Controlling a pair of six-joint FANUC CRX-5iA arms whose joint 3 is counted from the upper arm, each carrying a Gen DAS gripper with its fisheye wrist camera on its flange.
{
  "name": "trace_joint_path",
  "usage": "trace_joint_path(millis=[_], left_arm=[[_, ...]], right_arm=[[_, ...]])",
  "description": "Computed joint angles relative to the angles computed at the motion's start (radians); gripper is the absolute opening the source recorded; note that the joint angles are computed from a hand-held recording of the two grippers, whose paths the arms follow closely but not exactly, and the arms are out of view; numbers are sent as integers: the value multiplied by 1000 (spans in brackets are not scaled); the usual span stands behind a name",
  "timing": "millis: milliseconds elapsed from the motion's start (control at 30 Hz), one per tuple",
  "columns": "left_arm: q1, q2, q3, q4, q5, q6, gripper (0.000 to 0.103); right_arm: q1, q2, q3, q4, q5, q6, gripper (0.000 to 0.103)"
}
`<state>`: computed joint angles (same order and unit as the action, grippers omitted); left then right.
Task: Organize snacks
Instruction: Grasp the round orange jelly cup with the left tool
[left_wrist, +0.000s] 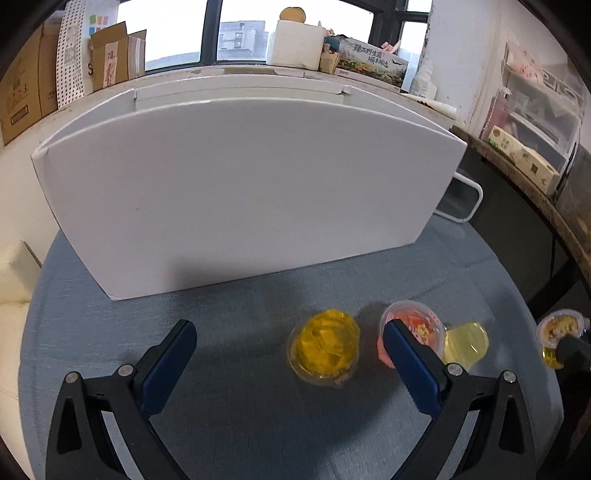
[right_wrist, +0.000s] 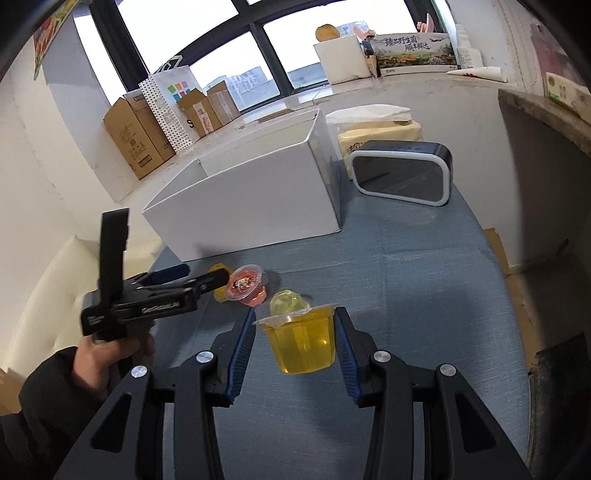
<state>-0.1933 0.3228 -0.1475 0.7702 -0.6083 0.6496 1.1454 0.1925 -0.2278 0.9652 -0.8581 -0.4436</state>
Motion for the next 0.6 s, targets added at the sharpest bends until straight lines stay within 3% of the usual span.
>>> trace_joint_path(millis=[67,100,267,333,600], left_arm=[[11,14,3,43,-26,-9,96],[15,20,6,54,-33,-1,88],[17,26,16,37,-63,-11,67],[11,20,9,40,-68,-30,46],[19,-16,-37,111,-65,-90,37]], right_arm=[[1,3,3,4,2,4,46],[2,2,-2,8,7,0,46],[5,10,2,5,18,4,46],[4,13,4,3,25,5,46],[9,21,18,-1,22,28,46]])
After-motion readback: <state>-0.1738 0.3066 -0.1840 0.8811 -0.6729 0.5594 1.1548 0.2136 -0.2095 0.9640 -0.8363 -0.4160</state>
